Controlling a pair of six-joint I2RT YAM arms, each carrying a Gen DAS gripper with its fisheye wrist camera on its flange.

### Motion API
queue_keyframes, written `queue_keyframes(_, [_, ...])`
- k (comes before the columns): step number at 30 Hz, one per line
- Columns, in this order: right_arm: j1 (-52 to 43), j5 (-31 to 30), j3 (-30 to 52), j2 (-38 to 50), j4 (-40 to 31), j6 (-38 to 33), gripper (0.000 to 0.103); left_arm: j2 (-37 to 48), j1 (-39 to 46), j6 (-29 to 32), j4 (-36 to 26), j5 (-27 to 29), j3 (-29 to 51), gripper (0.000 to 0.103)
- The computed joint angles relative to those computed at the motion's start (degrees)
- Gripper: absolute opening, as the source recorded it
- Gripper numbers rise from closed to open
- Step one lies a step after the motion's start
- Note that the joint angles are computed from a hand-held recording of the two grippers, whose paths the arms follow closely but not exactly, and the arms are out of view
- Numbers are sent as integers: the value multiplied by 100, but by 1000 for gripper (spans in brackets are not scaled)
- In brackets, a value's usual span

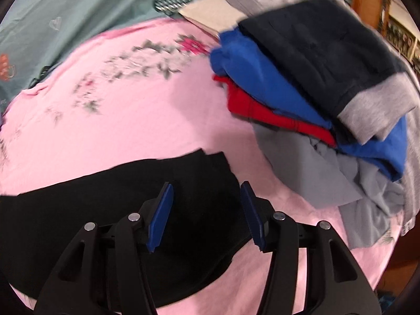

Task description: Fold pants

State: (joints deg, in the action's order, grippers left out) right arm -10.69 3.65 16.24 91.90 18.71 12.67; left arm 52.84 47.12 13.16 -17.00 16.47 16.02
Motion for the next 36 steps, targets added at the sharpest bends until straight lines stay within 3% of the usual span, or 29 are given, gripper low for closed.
queue_keyframes(3, [-294, -493, 4, 336, 365, -41, 51, 246, -952, -502, 498, -456, -210, 87])
queue_keyframes(4, [-307, -584, -47, 359, 497, -147, 30, 362, -1194, -627, 641, -593, -267, 87])
queue_keyframes(6, [-424, -1022, -124, 348, 606, -320, 12, 502, -1675, -883, 788, -878, -345, 87])
queue_keyframes(7, [-377, -932, -193, 183, 580, -340, 9, 556, -1855, -995, 846, -960, -357, 87])
queue_keyframes(10, [-250, -689, -627, -920, 335, -351, 8, 438, -2230, -1162, 912, -1155, -469, 87])
queue_keyframes(13, [-423, -728, -861, -2065, -368, -454, 8, 357, -2634, -1242, 1053, -1489, -593, 88])
queue_keyframes(16, [-515, -427, -775, -1577, -249, -564, 8, 875, -2932, -1298, 1370, -1787, -617, 89])
queue_keyframes(18, [-509, -188, -601, -545, 181, -460, 9, 1181, -2981, -1250, 1585, -1852, -655, 89])
queue_keyframes(20, [-197, 166, -558, 151, 755, -429, 16, 1434, -3018, -1215, 1761, -1936, -678, 89])
queue_keyframes(21, [-4, 463, -602, 126, 831, -433, 39, 1513, -3034, -1209, 1812, -2019, -688, 89])
queue_keyframes(22, [309, 979, -572, 42, 706, -358, 53, 1495, -3030, -1199, 1830, -2050, -715, 89])
queue_keyframes(24, [511, 1255, -658, -400, 483, -395, 54, 1269, -2992, -1158, 1775, -2030, -816, 89])
queue_keyframes(27, [387, 742, -878, -1371, 85, -328, 54, 977, -3015, -1068, 1560, -2029, -871, 89])
queue_keyframes(30, [1085, 651, -1016, -2219, -147, -170, 54, 568, -3203, -1012, 1295, -2018, -954, 89])
queue_keyframes(32, [1551, 515, -804, -1967, -136, -144, 54, 326, -3315, -977, 1131, -1882, -1020, 89])
queue_keyframes(36, [2448, -93, 196, -279, 236, -19, 54, 479, -3377, -1010, 1233, -1632, -1081, 89])
